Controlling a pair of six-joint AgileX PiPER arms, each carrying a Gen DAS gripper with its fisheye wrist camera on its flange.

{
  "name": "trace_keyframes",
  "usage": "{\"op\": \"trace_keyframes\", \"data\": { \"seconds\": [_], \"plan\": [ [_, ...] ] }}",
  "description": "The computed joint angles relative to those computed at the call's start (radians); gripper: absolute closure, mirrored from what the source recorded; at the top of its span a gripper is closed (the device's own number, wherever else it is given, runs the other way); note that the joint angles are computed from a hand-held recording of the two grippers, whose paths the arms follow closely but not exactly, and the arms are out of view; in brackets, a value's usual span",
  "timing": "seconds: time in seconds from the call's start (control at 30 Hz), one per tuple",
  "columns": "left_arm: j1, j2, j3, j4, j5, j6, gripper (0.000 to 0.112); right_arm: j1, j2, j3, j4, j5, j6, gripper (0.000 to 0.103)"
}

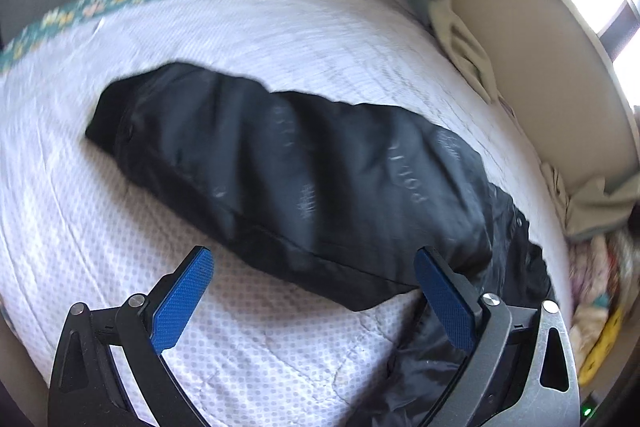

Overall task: Fold large clothes
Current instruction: 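Move the left tool to the jacket sleeve nearest it and grasp it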

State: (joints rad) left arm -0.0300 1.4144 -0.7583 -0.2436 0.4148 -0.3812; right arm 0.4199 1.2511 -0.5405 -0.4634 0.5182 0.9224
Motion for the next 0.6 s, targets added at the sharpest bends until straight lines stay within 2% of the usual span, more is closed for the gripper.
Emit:
{"op": "trace_keyframes", "data": {
  "seconds": [0.17,0.47,0.53,0.6],
  "plan": [
    [0.059,0.056,0.018,-0.201,0.019,0.176,0.019,0.010,-0.042,0.003,0.013,0.020,-0.003,0.000],
    [0.254,0.217,-0.005,-0.878,0.100,0.720,0.021,0.063,-0.090,0.000,-0.070,0.068,0.092,0.000],
    [0.290,0.261,0.001,-1.036,0.119,0.835,0.026,0.069,-0.091,0.001,-0.081,0.073,0.101,0.000],
    [0.318,0.296,0.015,-1.183,0.132,0.947,0.042,0.069,-0.093,0.003,-0.082,0.073,0.101,0.000]
  ]
}}
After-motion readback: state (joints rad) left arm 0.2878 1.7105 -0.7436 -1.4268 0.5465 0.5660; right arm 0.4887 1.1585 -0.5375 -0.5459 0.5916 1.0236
